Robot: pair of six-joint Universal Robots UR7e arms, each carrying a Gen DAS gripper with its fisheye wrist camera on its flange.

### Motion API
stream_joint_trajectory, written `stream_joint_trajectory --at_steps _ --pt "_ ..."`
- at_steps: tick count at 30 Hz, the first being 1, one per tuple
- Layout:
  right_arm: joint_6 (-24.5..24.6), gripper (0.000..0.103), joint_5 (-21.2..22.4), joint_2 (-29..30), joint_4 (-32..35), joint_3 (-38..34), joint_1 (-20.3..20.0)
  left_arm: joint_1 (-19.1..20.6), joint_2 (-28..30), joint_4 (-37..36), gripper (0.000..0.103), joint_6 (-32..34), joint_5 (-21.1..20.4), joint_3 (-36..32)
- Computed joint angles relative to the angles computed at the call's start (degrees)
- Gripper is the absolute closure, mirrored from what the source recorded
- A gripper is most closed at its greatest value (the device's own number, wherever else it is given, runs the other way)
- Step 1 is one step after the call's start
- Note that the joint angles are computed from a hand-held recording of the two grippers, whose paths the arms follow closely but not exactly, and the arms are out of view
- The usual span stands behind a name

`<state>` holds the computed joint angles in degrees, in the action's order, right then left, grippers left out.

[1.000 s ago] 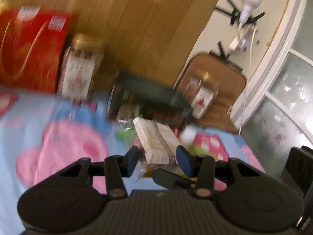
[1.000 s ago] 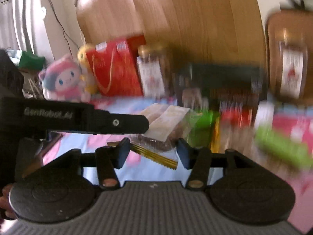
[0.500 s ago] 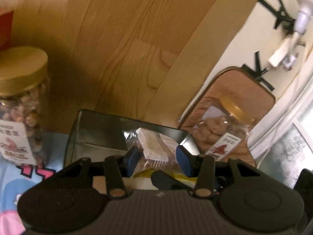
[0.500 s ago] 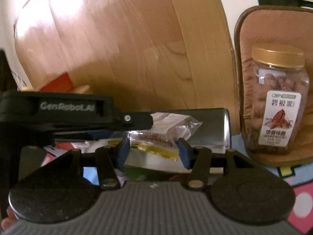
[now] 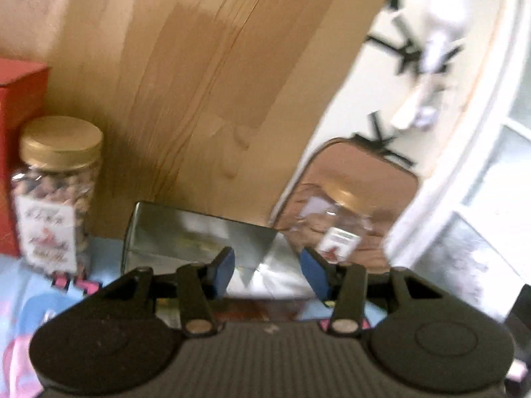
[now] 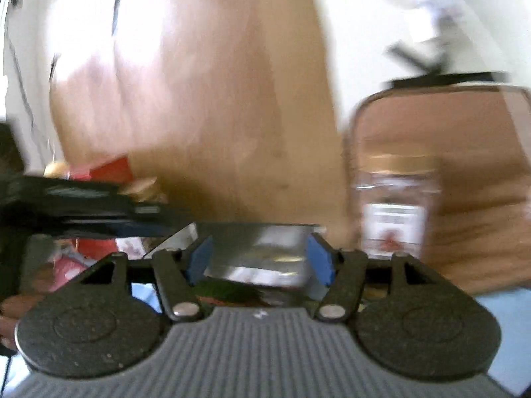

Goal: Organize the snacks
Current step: 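Lower the clear pack into the black sheep box and open the left gripper, then grasp the green printed packet with the right gripper and lift it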

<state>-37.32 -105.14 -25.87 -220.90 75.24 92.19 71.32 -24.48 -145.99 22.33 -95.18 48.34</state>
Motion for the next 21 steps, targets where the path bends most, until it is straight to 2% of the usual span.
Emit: stream_joint_trajectory --at_steps 2,4,7,9,12,14,15,17,21 --pt "1.17 0.038 -0.41 -2.61 -5.56 6.23 -0.94 0.32 -4.98 -4.28 0.057 1.34 0.23 9.68" --pt "0.78 0.038 -3.43 -3.01 -8.1 9.45 -1.3 0.68 -8.28 -6.19 0.057 2.17 0.96 16.58" --pt "0.71 0.038 -8.01 -2.27 -8.58 10.84 -2.09 1.27 -11.23 -5.98 0.057 2.15 0.87 22.54" --pt "4.56 0.038 -8.58 -3.07 -8.0 13.54 -3.08 1.4 -12.3 -5.07 0.057 1.85 0.93 24.96" --pt "8.98 0.039 -6.64 -4.82 -1.17 14.38 -4.13 1.23 -13.15 -3.37 0.057 0.0 1.57 26.61" --pt "13.52 0.043 -8.16 -5.74 6.67 13.04 -4.24 1.27 -14.0 -2.99 0.057 -0.84 1.31 27.8" --pt "16.65 0.048 -7.35 -6.29 9.26 13.11 -4.62 1.29 -14.6 -3.5 0.057 -0.78 1.29 28.67" --pt "18.95 0.058 -4.65 -7.81 10.33 15.77 -4.61 1.48 -16.03 -4.6 0.056 0.29 1.13 30.81" --pt "20.29 0.057 2.25 -9.76 5.04 24.3 -4.64 1.99 -17.54 -3.82 0.054 0.41 0.74 32.73"
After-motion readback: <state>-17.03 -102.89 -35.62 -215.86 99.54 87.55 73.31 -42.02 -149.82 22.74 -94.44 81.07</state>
